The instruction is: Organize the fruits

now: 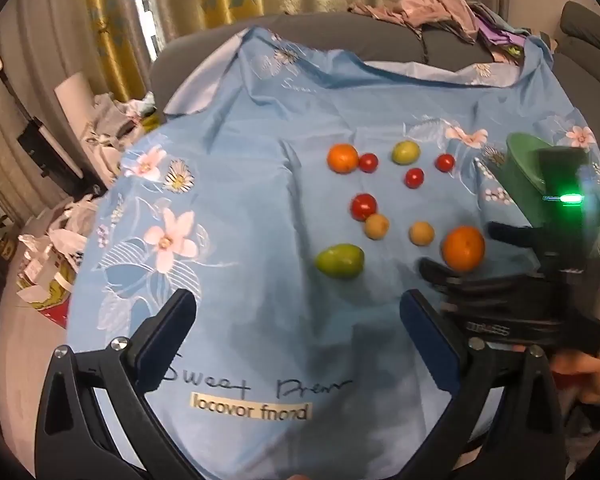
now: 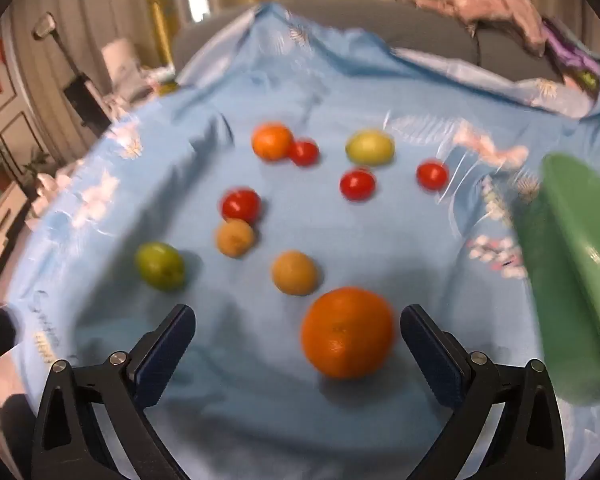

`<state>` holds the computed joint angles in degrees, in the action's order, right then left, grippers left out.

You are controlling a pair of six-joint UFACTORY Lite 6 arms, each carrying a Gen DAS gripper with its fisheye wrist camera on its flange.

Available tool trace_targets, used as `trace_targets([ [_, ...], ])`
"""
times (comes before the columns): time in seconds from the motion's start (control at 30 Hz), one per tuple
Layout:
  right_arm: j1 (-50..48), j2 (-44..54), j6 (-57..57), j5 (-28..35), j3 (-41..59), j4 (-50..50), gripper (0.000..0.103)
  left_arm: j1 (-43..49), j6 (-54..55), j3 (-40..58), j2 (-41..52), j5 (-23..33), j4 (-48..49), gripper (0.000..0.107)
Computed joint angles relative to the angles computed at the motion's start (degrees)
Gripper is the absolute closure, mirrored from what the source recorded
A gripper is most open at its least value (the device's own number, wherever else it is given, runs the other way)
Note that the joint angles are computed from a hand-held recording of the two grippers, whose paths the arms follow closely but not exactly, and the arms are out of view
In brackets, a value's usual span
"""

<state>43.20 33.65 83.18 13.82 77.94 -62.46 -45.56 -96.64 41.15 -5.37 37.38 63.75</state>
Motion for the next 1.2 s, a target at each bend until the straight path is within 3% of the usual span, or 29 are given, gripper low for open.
trace_targets([
  [0.1,1.4,-9.1,4.0,2.0,-6.6,-4.5,0.0,0.1,0.3,0.2,-0.5,0.3,0.3,0.005],
  [0.4,1.9,-18.4,-8.9,8.7,-7.7,8.8,0.0,-1.3,3.3,4.1,1.1,0.7,-0.3,0.005],
  [1.2,4.1,-21.6,-5.3,9.8,-11.2,5.4,0.0,-4.0,6.1,8.4,3.8,3.0,-3.0,0.005],
])
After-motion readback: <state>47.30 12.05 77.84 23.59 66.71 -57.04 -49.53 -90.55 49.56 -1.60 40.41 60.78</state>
